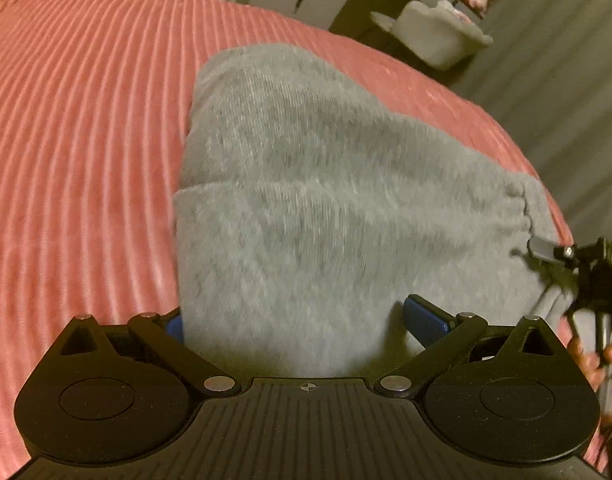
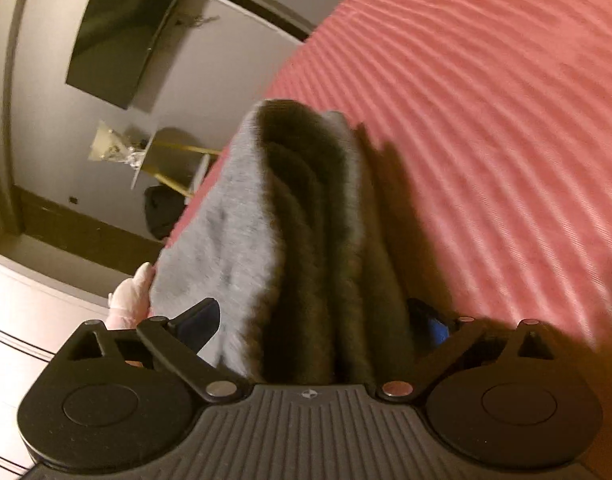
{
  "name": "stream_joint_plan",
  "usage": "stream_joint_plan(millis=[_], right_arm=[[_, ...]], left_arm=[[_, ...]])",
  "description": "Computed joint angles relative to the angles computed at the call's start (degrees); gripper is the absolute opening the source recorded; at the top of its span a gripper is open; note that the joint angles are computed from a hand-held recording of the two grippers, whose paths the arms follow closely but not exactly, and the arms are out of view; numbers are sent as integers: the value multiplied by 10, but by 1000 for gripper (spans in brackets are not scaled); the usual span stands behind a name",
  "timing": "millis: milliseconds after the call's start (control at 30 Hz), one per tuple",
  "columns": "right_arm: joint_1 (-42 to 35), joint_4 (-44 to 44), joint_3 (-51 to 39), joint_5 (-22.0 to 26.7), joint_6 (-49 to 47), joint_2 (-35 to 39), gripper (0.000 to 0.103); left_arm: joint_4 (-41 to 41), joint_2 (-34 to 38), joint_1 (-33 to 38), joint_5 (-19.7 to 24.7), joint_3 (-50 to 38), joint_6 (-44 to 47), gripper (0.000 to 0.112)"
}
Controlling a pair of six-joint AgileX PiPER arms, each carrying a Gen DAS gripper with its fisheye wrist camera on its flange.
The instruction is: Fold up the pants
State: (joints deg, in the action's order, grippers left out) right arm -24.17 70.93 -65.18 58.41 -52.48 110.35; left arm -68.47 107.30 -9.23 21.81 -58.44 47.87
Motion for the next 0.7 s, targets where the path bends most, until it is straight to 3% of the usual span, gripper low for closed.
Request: stream_joint_plan(millis=[67, 100, 133, 200, 267, 333, 367, 400, 433, 467, 533, 600, 700], right_arm=[[20, -5, 11, -43, -1, -18, 73], [25, -11, 12, -51, -8, -21, 59], [17, -5, 21, -44, -29, -25, 58], [4, 3, 32, -29, -40, -24, 59], [3, 7, 23, -15, -40, -10, 70], [10, 15, 15, -11, -31, -1, 85], [16, 14, 15, -22, -19, -4, 85], [28, 8, 15, -42, 0, -11, 84], [41, -5, 21, -71, 19, -26, 77], [58, -33, 28, -108, 39, -48, 70], [73, -45, 51, -142, 34, -82, 57], [84, -41, 65, -154, 30, -115, 55], [104, -24, 60, -151, 42, -148, 54]], left_arm=[[0, 12, -2, 1, -15, -23, 99], [-16, 13, 0, 4, -17, -11, 90], [-29, 15, 3, 12, -19, 11, 77], [-56, 21, 15, 25, -17, 54, 75], [-83, 30, 27, 39, -16, 88, 80], [-90, 41, 26, 48, -27, 78, 91], [-81, 40, 18, 39, -30, 58, 92], [-56, 38, 1, 10, -35, 17, 89], [-43, 36, -11, -14, -37, -6, 76], [-47, 30, -17, -26, -33, -5, 55], [-97, 19, 2, -4, -21, 27, 38], [-142, 2, 19, 20, -7, 61, 35], [-149, -35, 10, 2, 2, 82, 33]])
